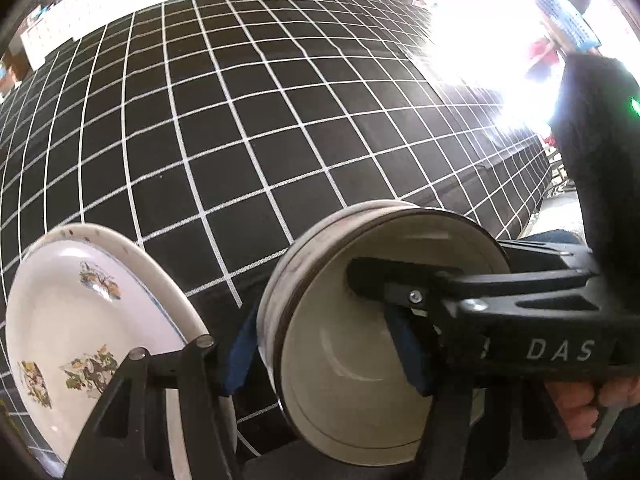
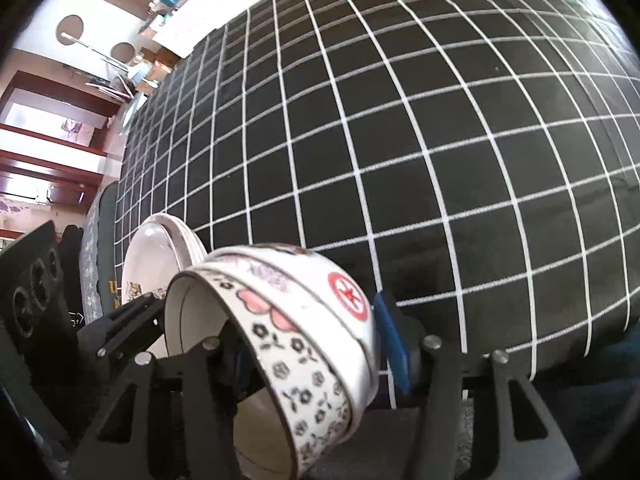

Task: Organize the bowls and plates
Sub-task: 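Lift the bowl stack with both grippers and carry it over the plate stack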

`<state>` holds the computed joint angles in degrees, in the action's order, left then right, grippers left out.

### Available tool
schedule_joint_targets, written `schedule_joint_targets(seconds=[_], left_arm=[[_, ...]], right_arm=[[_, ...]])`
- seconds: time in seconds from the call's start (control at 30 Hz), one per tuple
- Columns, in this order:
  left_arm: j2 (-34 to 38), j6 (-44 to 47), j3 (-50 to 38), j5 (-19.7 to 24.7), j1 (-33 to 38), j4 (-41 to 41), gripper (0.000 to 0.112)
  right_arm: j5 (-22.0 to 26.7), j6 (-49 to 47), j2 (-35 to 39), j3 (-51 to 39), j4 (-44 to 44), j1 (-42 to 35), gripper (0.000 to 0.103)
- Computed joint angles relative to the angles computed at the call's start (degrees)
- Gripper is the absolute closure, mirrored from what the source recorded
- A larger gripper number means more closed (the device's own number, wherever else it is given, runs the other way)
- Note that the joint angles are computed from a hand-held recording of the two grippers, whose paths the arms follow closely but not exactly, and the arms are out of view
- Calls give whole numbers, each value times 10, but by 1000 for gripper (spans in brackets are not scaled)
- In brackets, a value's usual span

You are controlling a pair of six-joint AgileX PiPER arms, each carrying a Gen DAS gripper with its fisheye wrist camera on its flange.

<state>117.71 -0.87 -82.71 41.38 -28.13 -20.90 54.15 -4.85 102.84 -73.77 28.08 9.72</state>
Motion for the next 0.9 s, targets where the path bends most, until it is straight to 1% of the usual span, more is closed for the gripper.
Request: schedule_joint_targets(seconds=[0.07,0.13,0.23,0.33,0.43,0.53,0.6,0.7,0.83,0.9], left_arm=[[-5,7,13,-11,4,-10,55],[-6,5,15,-13,4,-4,56],[-9,9,18,-9,10,-11,59],[-17,59,25,8,33,-66,59],[-9,73,14,42,41,-75,59],[10,70,-3,64,40,-75,57],[10,73,0,62,41,-81,56],[5,68,3,61,42,-79,56],[-1,60,17,44,38,-75,54],[-6,46,27,30,34,-77,54]], right_arm=[[-12,-5,0,8,4,-2,50],[-17,-12,6,11,17,-12,53],[-8,-21,16,8,38,-33,56],[6,-31,22,1,42,-49,56],[25,-30,27,-12,41,-51,56],[39,-23,25,-15,38,-53,55],[35,-25,20,-6,43,-52,55],[28,-42,22,3,64,-54,52],[25,-55,35,3,88,-59,48],[18,-58,32,7,87,-57,48]])
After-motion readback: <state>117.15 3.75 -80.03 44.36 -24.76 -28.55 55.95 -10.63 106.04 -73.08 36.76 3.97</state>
